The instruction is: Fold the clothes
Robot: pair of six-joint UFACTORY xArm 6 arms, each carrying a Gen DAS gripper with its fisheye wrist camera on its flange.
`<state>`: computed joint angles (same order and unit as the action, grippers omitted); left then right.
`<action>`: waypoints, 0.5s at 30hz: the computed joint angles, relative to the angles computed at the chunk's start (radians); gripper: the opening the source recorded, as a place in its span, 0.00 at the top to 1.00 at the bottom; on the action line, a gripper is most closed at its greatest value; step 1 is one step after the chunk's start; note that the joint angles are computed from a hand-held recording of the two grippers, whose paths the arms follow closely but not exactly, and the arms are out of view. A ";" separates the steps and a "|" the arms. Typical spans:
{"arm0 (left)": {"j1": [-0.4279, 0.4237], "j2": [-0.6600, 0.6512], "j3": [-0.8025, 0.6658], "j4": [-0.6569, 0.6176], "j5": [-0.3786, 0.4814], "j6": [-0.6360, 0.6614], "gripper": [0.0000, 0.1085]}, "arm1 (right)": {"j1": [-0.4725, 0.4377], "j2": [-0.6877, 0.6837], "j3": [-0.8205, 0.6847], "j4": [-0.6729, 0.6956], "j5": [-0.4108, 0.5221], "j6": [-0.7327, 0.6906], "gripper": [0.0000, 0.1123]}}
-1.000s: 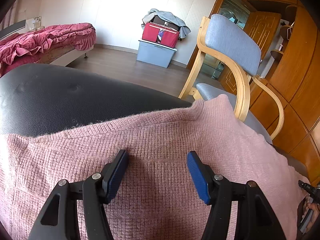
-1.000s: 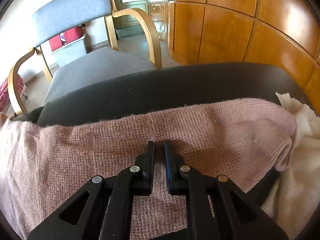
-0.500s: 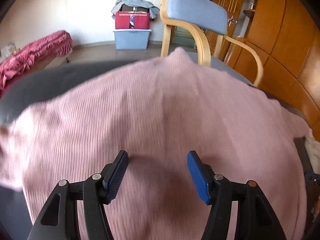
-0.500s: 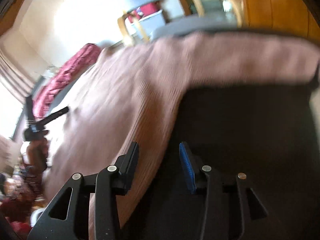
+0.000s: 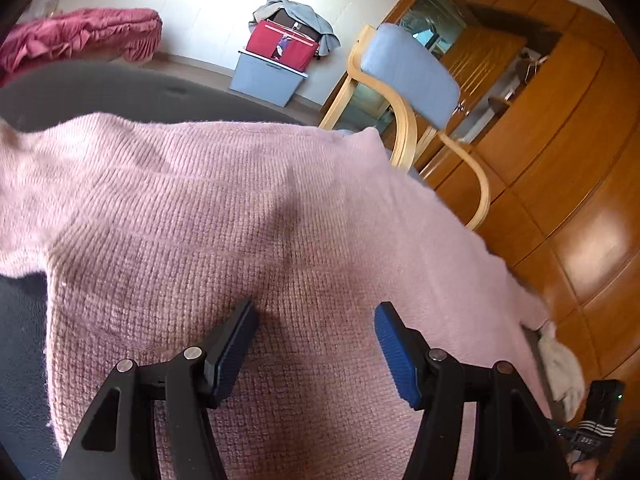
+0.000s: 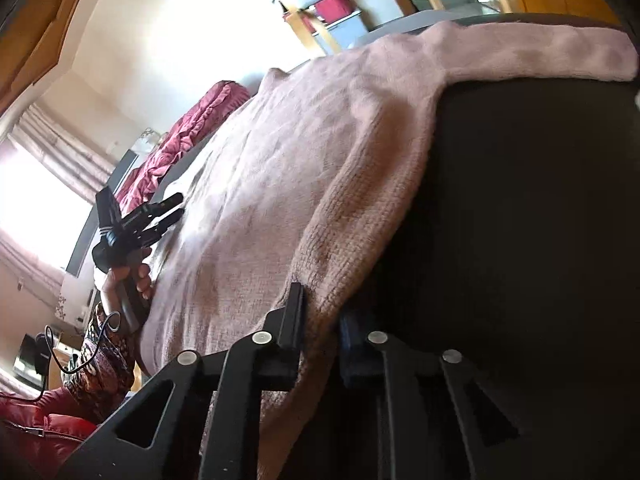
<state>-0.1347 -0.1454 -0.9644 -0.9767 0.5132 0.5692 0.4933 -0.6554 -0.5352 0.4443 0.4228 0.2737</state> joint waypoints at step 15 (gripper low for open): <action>0.016 -0.025 0.024 -0.010 0.015 0.018 0.42 | -0.175 -0.239 0.083 -0.472 0.222 0.315 0.99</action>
